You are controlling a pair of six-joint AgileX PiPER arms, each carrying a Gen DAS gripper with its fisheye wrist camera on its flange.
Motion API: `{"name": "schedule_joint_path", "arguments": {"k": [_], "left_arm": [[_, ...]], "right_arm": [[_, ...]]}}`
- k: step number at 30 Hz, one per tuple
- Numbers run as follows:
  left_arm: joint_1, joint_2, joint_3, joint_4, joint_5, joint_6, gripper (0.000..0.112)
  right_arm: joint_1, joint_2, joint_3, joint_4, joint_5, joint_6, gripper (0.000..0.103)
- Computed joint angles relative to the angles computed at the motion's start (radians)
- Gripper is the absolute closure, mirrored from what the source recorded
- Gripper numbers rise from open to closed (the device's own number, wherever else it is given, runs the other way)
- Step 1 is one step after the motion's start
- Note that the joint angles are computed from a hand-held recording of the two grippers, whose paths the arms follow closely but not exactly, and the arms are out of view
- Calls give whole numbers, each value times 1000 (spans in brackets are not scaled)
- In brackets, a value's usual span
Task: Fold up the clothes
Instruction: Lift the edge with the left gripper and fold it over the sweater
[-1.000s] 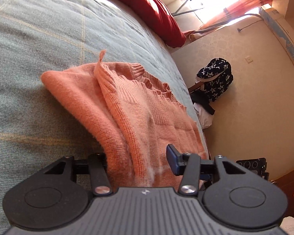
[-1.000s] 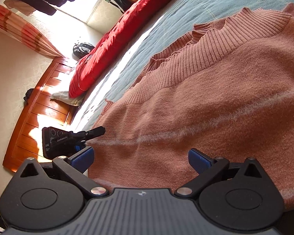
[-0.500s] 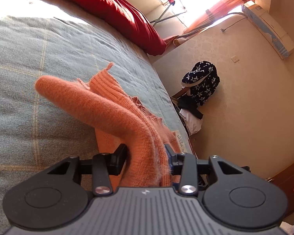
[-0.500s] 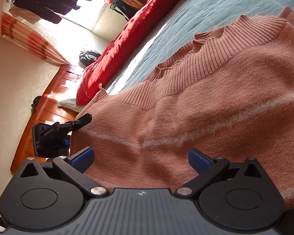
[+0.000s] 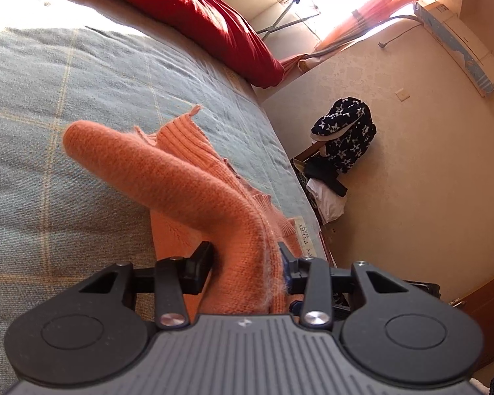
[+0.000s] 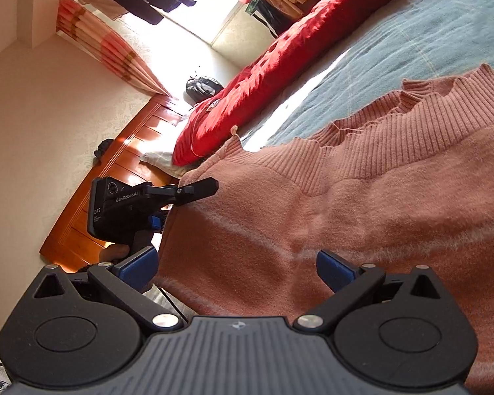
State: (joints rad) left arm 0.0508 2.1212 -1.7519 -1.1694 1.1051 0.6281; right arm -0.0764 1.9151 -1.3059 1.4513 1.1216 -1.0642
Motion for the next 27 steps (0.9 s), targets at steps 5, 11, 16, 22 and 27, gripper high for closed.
{"name": "schedule_joint_path", "arguments": {"k": [5, 11, 16, 22, 27], "left_arm": [[-9, -6, -2, 5, -8, -15, 73], [-17, 0, -26, 14, 10, -33, 72], [-33, 3, -44, 25, 16, -60, 69], [-66, 10, -95, 63, 6, -136, 65], [-119, 15, -162, 102, -5, -197, 60]], "right_arm": [[92, 43, -119, 23, -11, -30, 0], [121, 60, -127, 64, -9, -62, 0], [158, 101, -165, 132, -40, -73, 0], [162, 81, -163, 135, -75, -85, 0], [107, 66, -153, 144, -33, -74, 0]]}}
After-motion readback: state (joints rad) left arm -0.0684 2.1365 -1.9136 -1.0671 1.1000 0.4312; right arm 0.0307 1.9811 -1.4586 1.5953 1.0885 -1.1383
